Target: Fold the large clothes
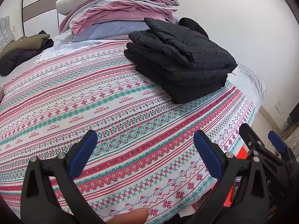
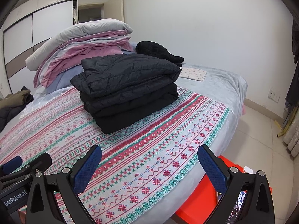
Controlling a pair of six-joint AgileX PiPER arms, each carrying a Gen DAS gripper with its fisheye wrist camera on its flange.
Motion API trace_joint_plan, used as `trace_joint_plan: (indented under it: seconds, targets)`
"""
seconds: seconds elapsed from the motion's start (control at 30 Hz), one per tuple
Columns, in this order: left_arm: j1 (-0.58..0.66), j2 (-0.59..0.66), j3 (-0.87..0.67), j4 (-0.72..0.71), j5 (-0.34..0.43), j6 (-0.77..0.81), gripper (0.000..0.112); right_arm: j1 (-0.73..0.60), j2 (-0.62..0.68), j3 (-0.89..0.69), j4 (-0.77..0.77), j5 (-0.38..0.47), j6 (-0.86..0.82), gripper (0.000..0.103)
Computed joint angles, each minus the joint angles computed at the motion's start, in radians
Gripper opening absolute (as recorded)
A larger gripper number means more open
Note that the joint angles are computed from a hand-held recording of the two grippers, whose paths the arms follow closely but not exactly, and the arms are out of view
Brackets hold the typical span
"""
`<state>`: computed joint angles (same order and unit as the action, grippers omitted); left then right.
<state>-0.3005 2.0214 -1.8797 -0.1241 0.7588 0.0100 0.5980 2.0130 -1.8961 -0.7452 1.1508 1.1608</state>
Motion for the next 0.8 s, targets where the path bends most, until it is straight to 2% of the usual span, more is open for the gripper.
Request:
trace_joint_plan:
  seconds: [0.8]
  targets:
    - [-0.016,-0.010,0.015,0.051,-0.020,-0.024,0.102,0.000,0.011,-0.018,0.007,0.019,-0.002,0.103]
